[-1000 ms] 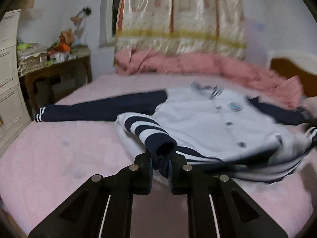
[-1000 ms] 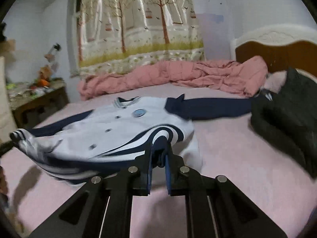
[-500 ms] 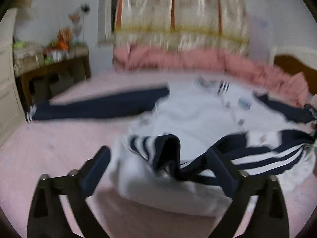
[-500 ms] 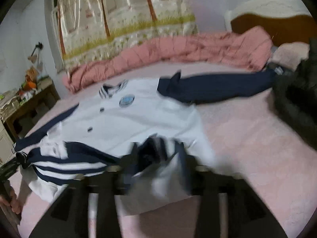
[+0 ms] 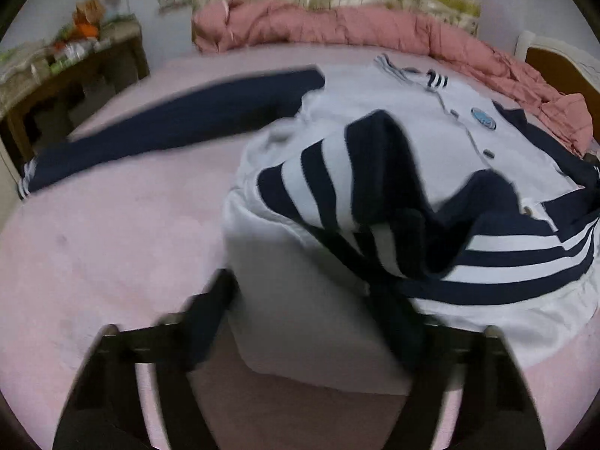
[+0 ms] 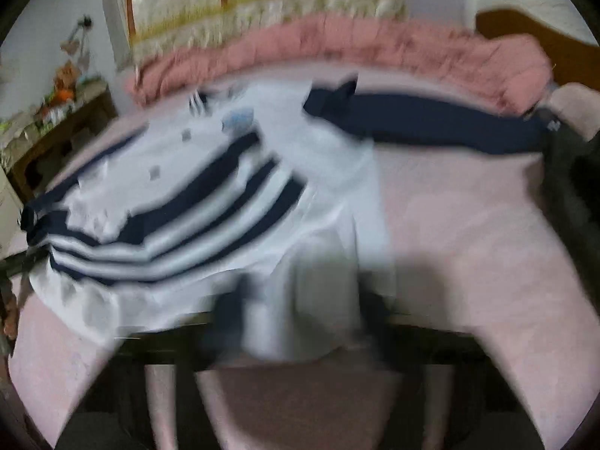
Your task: Fold large clothes
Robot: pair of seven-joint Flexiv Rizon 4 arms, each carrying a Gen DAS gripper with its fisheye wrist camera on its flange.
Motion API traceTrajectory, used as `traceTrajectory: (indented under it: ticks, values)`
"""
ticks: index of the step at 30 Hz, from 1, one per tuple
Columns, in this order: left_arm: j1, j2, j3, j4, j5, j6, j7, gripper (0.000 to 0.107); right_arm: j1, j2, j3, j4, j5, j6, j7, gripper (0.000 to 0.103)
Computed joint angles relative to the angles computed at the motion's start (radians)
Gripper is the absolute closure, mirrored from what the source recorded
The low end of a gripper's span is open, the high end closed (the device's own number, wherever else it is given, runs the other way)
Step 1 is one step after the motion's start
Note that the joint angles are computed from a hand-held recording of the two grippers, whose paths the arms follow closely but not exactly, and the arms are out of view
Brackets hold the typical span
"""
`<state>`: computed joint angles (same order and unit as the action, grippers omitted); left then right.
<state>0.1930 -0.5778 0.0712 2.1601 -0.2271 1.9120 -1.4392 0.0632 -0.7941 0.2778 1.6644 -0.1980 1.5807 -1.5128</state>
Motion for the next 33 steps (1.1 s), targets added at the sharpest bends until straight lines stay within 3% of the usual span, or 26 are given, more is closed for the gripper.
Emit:
traceTrajectory:
  ticks: [1,2,4,6,7,9,11,12,14,15,16,17,18,19,21,23,25,26,27,28,30,31,33]
  values:
    - [-0.064,0.002,0.033,0.021,-0.078,0.051,0.051,0.089,0.054,0.016,-0.064,0.020,0.050,0.047,-0.006,0.084]
    - [-0.101,0.006,0.050,0.048,-0.127,0.121,0.079,0.098,0.082,0.027,-0.095,0.038,0.084,0.094,-0.011,0.089]
    - [-0.090,0.039,0.072,0.083,-0.030,0.170,-0.045,0.100,0.169,0.073,-0.180,0.100,0.238,0.229,-0.059,0.095]
    - [-0.053,0.072,0.040,0.126,-0.018,0.214,-0.070,0.102,0.232,0.102,-0.281,0.179,0.187,0.334,0.066,0.097]
    - [-0.047,0.079,0.036,0.133,-0.017,0.209,-0.071,0.102,0.296,0.114,-0.362,0.205,0.194,0.353,0.103,0.098]
    - [-0.071,0.073,0.055,0.129,-0.069,0.158,-0.054,0.102,0.358,0.118,-0.444,0.204,0.249,0.316,0.079,0.098]
    - [-0.145,0.030,0.110,0.103,-0.173,0.108,0.006,0.098,0.309,0.106,-0.410,0.187,0.171,0.247,0.155,0.098]
    - [-0.162,0.008,0.126,0.096,-0.174,0.108,0.001,0.093,0.295,0.095,-0.397,0.180,0.153,0.234,0.157,0.098]
    - [-0.185,-0.004,0.140,0.084,-0.192,0.115,0.028,0.087,0.337,0.090,-0.446,0.201,0.145,0.275,0.163,0.098]
    - [-0.206,-0.005,0.152,0.093,-0.198,0.157,0.039,0.064,0.336,0.093,-0.447,0.208,0.135,0.296,0.161,0.098]
    - [-0.206,-0.008,0.148,0.099,-0.184,0.217,0.044,0.050,0.337,0.099,-0.452,0.223,0.115,0.338,0.168,0.094]
    - [-0.200,-0.015,0.138,0.103,-0.163,0.289,0.048,0.028,0.366,0.101,-0.487,0.236,0.115,0.383,0.178,0.091]
    - [-0.208,-0.022,0.137,0.102,-0.157,0.356,0.067,0.019,0.379,0.101,-0.499,0.232,0.118,0.401,0.174,0.077]
    - [-0.227,-0.028,0.141,0.097,-0.167,0.399,0.100,0.018,0.370,0.107,-0.495,0.233,0.078,0.425,0.184,0.053]
    - [-0.290,-0.046,0.157,0.068,-0.263,0.425,0.190,0.010,0.296,0.127,-0.396,0.205,0.011,0.396,0.129,0.029]
    - [-0.370,-0.104,0.184,0.000,-0.422,0.442,0.304,0.008,0.276,0.130,-0.317,0.147,0.098,0.316,0.012,0.029]
    - [-0.374,-0.131,0.175,-0.069,-0.493,0.347,0.412,0.008,0.290,0.110,-0.257,0.017,0.309,0.131,-0.198,0.028]
    - [-0.396,-0.157,0.183,-0.112,-0.579,0.288,0.477,0.008,0.314,0.095,-0.276,-0.038,0.338,0.019,-0.223,0.028]
    - [-0.423,-0.185,0.195,-0.148,-0.670,0.250,0.531,0.008,0.353,0.067,-0.327,-0.084,0.315,-0.082,-0.183,0.028]
    - [-0.440,-0.219,0.207,-0.189,-0.758,0.216,0.578,0.007,0.409,0.037,-0.408,-0.100,0.260,-0.117,-0.094,0.028]
    - [-0.456,-0.259,0.215,-0.256,-0.903,0.133,0.663,0.007,0.484,-0.030,-0.571,-0.072,0.003,-0.031,0.214,0.027]
    - [-0.433,-0.250,0.194,-0.259,-0.918,0.110,0.666,0.007,0.501,-0.058,-0.636,-0.071,-0.117,-0.009,0.365,0.027]
    - [-0.322,-0.204,0.111,-0.214,-0.779,0.125,0.535,0.007,0.503,-0.083,-0.668,-0.073,-0.166,0.011,0.488,0.027]
